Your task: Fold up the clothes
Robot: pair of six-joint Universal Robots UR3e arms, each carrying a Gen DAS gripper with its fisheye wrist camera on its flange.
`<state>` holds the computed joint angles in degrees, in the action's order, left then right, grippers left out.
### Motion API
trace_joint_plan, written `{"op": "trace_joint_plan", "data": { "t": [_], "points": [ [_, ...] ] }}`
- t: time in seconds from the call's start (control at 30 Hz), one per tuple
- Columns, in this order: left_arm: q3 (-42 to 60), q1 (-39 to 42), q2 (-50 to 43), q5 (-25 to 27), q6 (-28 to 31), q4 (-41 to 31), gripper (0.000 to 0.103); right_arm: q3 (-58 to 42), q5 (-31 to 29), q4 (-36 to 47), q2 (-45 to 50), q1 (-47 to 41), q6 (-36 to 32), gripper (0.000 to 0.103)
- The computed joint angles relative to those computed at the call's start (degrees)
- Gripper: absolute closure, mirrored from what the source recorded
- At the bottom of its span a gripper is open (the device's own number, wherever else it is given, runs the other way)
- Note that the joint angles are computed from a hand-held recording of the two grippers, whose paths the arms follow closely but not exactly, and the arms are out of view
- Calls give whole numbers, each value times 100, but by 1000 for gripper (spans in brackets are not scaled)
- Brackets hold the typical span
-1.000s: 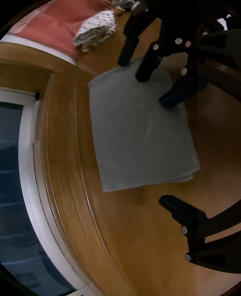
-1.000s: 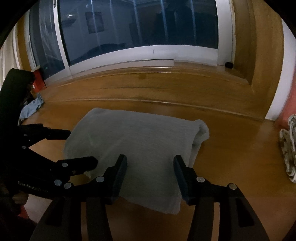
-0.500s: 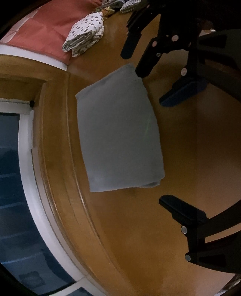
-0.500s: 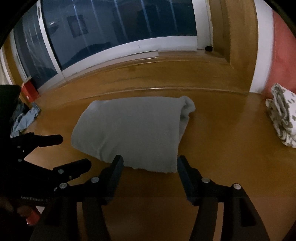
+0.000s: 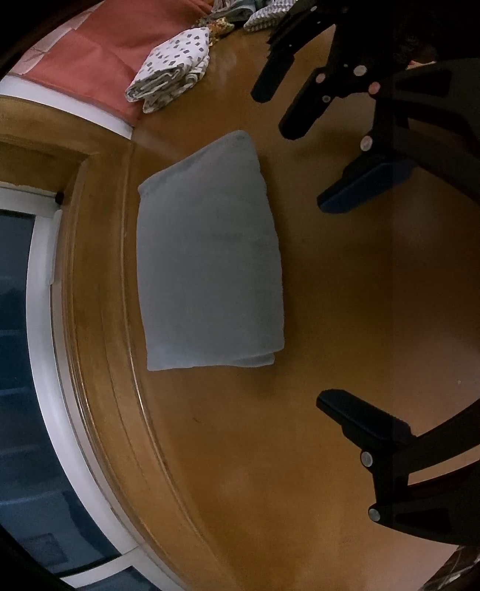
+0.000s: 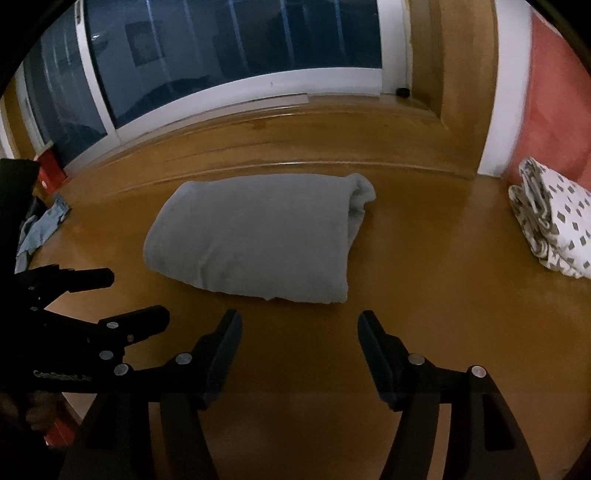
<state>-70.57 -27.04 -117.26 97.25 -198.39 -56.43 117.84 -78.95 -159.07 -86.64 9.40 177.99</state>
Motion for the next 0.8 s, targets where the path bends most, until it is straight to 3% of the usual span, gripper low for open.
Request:
{"op": "trace_joint_plan", "data": {
  "t": [0.8],
  "points": [
    [-342, -64, 231, -48, 43, 103, 6, 165, -101, -40, -150, 85, 54, 38]
  ]
}}
